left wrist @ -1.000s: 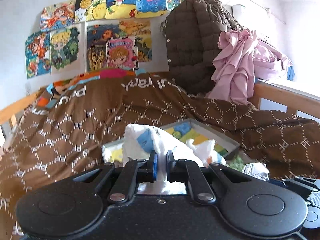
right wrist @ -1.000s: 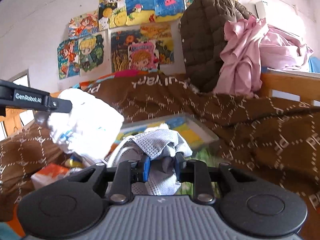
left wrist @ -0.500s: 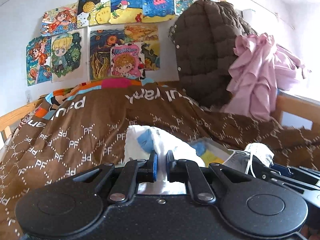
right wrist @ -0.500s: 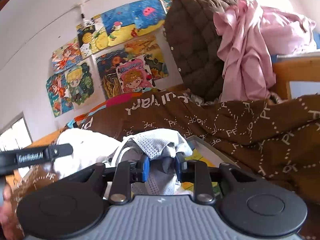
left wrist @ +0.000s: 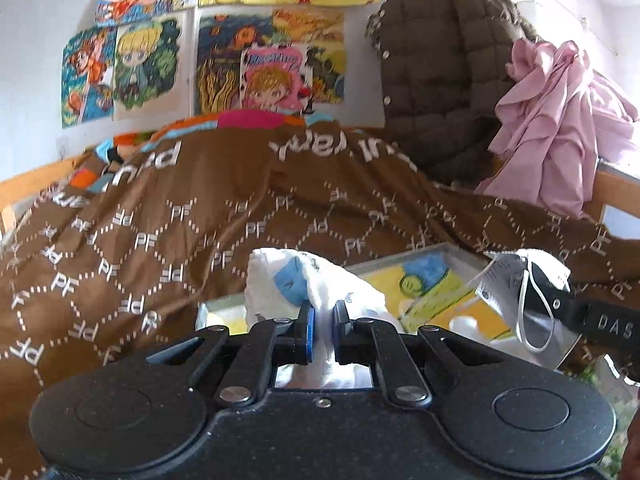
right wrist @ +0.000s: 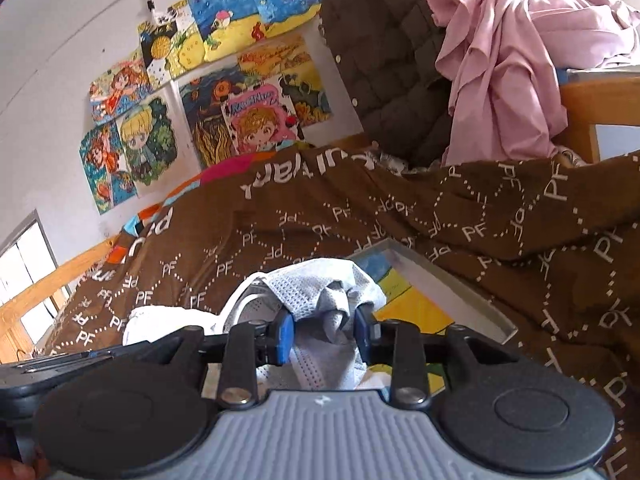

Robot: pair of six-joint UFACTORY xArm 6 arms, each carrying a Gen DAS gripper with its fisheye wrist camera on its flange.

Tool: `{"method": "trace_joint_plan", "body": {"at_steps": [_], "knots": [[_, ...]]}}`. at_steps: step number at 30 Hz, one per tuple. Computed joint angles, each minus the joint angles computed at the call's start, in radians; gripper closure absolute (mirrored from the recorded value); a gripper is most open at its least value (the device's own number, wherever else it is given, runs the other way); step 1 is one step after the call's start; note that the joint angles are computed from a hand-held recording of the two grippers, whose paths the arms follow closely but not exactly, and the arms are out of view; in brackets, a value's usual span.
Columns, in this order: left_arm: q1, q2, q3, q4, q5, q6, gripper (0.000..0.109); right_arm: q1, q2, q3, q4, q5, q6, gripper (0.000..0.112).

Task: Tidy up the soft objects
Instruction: 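Carry knitted cloth with left gripper while right gripper carries face mask over tray, then open left gripper over tray releasing knitted cloth while right gripper releases face mask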

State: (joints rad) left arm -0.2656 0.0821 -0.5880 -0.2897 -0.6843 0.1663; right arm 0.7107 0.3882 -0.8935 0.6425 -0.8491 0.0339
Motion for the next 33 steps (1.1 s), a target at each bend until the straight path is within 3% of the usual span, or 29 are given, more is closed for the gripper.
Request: {"method": "trace_joint_plan", "body": {"at_steps": [5, 11, 15, 22, 29, 33], "knots": [[0.003, 0.012, 0.001, -0.018, 0.032, 0.017, 0.098, 0.021, 0.002, -0.037, 0.061, 0.095, -0.079, 0.057], [0.005, 0.025, -0.01, -0.04, 0.059, 0.004, 0.094, 0.032, -0.001, -0.037, 0.089, 0.116, -0.096, 0.04], [0.025, 0.024, -0.001, 0.008, 0.053, -0.076, 0.091, 0.026, -0.012, -0.023, 0.073, 0.126, -0.072, 0.034], [0.031, 0.007, 0.021, 0.038, 0.041, -0.108, 0.084, 0.025, -0.047, 0.006, 0.069, 0.131, -0.056, 0.026], [-0.002, -0.026, 0.06, -0.04, 0.005, -0.066, 0.055, 0.043, -0.107, 0.064, 0.088, 0.083, -0.054, 0.02], [-0.02, -0.068, 0.101, -0.055, -0.023, -0.055, 0.044, 0.064, -0.157, 0.101, 0.136, 0.056, -0.091, 0.017]]}}
